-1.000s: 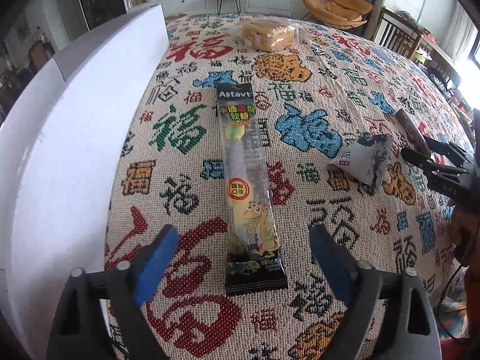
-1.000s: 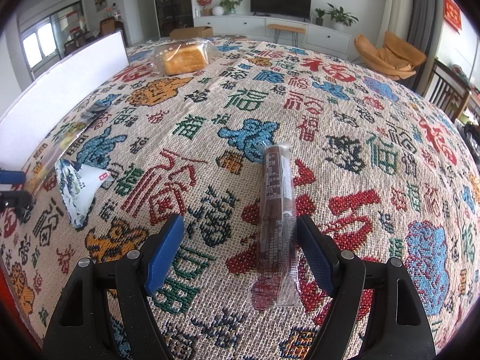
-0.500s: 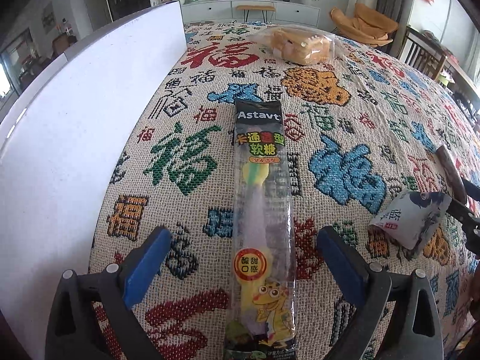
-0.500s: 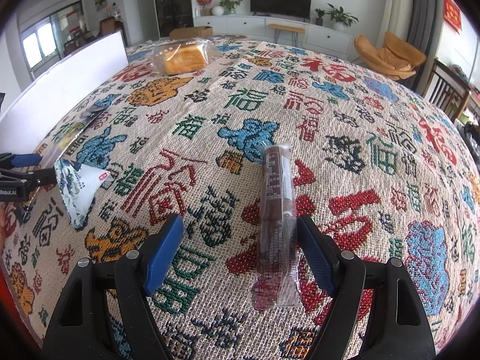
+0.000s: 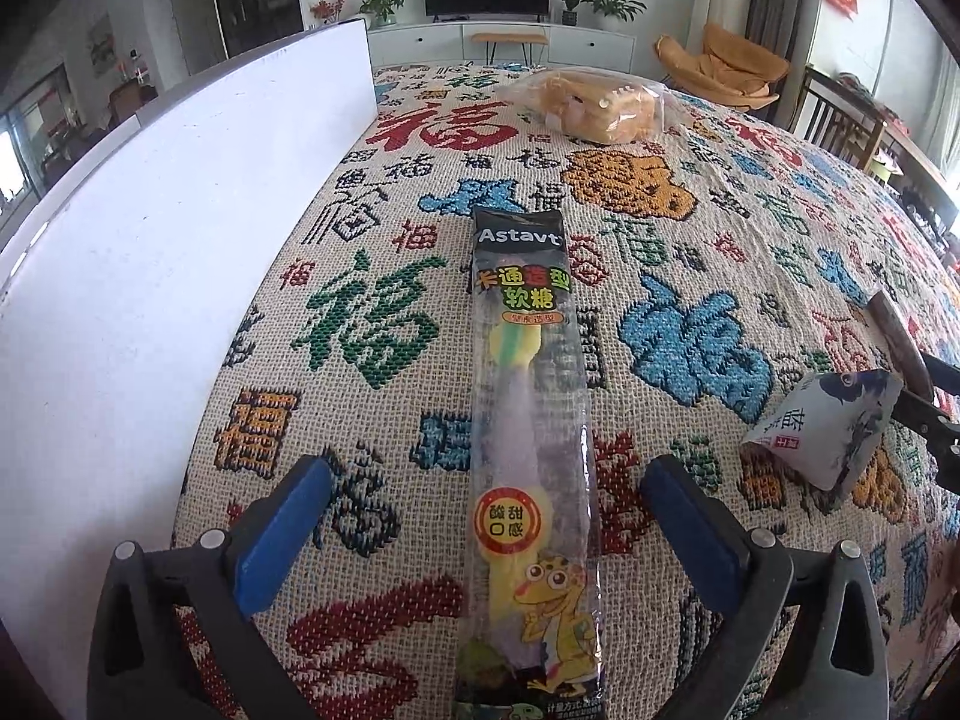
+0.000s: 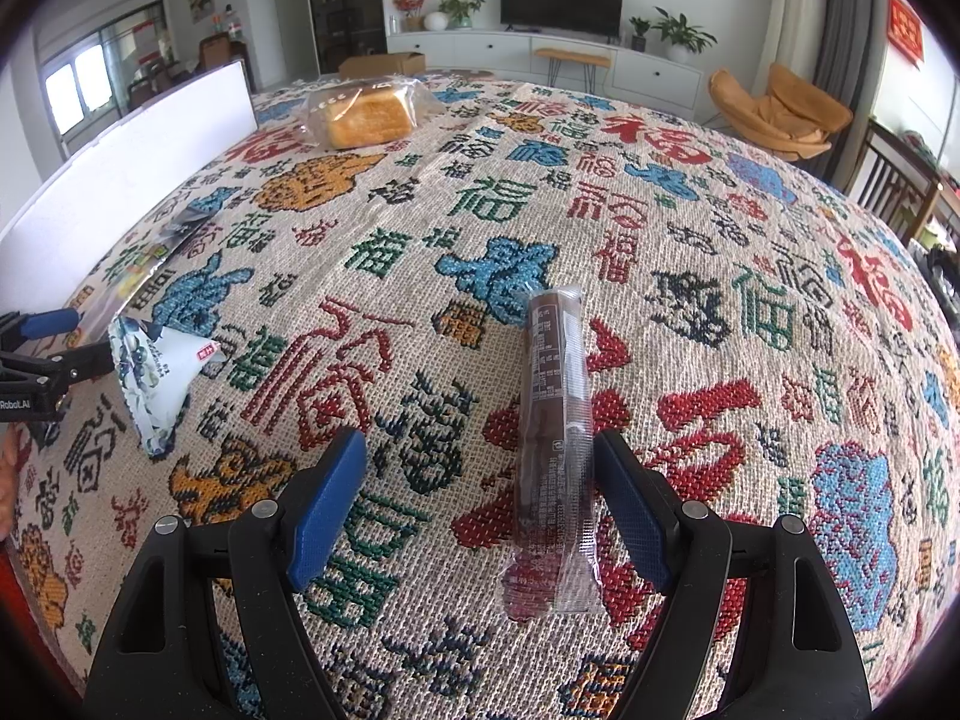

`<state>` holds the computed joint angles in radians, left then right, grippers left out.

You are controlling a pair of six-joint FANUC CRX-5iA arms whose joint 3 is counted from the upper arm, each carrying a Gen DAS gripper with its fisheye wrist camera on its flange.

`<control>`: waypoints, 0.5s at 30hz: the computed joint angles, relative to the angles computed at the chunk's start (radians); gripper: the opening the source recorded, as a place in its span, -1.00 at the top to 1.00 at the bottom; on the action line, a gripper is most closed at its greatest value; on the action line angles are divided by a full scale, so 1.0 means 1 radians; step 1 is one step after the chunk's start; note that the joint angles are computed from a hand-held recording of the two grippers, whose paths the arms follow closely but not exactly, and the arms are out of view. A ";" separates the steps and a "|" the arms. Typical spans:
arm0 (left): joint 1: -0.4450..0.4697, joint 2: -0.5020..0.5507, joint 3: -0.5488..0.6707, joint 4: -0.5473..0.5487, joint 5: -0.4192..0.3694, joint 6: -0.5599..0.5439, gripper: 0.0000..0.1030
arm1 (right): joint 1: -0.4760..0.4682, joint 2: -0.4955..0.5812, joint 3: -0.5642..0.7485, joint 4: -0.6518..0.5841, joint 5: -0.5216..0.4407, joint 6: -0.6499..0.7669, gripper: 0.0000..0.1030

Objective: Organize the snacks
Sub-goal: 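Lift the Astavt stick with the left gripper while the right gripper holds the brown stick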

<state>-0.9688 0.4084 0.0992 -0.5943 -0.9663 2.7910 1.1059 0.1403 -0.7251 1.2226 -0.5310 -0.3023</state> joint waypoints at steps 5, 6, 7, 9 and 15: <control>-0.001 0.000 0.000 -0.001 0.000 0.002 -1.00 | 0.000 0.000 0.000 0.000 0.000 0.000 -0.56; -0.001 0.000 0.000 -0.001 0.000 0.002 -1.00 | 0.000 -0.001 -0.001 0.000 0.000 0.000 -0.56; 0.000 0.000 0.000 0.000 0.000 0.001 -1.00 | 0.000 -0.001 -0.001 0.000 0.000 0.000 -0.56; 0.001 -0.001 -0.002 0.004 0.003 -0.003 -1.00 | 0.000 -0.001 -0.001 0.000 0.000 0.000 -0.56; 0.044 -0.019 -0.010 0.106 0.023 -0.131 -0.54 | -0.174 -0.090 -0.089 0.229 0.291 -0.188 -0.55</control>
<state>-0.9253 0.3890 0.0888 -0.4882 -0.9438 2.6599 0.9317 0.0500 -0.8146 1.4513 -0.2401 -0.4907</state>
